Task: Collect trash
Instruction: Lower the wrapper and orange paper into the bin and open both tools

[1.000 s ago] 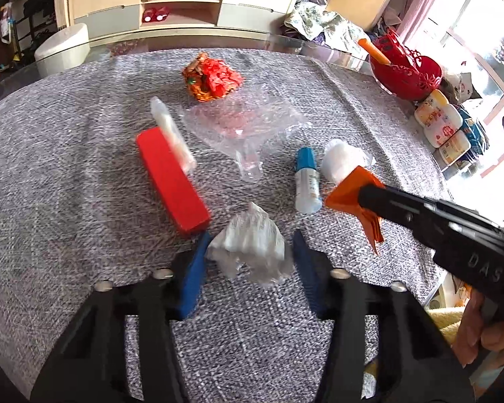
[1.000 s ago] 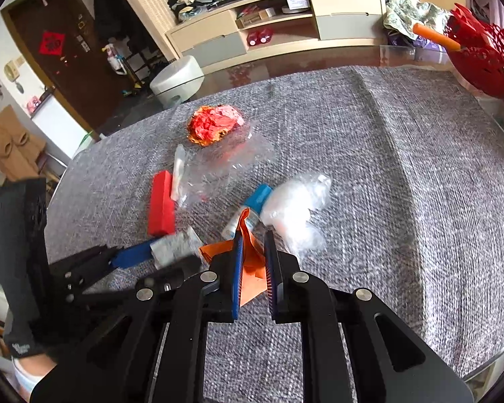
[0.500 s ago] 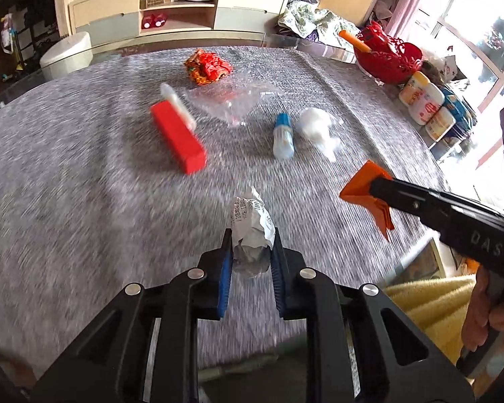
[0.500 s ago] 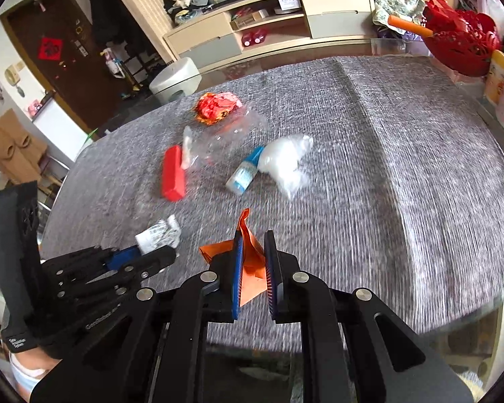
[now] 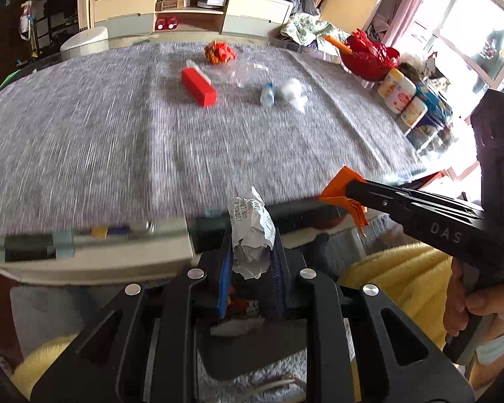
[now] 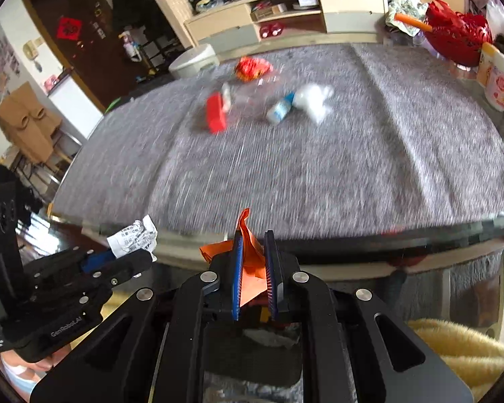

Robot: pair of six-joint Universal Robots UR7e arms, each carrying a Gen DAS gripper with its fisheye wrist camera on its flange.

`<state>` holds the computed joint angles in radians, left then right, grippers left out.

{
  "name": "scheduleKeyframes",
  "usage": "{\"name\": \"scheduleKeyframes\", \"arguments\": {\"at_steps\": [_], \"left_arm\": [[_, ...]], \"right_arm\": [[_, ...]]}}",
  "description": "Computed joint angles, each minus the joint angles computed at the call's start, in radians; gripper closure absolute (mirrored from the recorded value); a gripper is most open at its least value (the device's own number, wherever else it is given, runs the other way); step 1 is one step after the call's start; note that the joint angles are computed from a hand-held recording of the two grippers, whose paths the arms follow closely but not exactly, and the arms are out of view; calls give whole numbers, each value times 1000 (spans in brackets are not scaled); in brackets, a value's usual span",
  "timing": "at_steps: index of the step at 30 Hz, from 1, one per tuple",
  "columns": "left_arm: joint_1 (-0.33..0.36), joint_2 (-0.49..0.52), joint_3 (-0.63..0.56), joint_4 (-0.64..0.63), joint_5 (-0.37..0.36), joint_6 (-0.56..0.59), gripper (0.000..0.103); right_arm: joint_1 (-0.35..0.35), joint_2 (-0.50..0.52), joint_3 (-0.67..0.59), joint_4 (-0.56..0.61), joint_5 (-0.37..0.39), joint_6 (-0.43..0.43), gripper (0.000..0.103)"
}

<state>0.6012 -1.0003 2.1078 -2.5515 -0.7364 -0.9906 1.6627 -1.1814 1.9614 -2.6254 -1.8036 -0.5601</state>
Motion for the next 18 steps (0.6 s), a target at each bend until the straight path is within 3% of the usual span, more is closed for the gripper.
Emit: {"name": "scheduleKeyframes", "arguments": {"at_steps": [8, 18], "left_arm": [[-36, 4, 89, 17, -69, -112, 83], [-19, 57, 131, -16, -163, -148, 83]], "right_arm": [[-34, -29, 113, -27, -49, -24, 89], [-66, -4, 159, -39, -94, -18, 89]]}}
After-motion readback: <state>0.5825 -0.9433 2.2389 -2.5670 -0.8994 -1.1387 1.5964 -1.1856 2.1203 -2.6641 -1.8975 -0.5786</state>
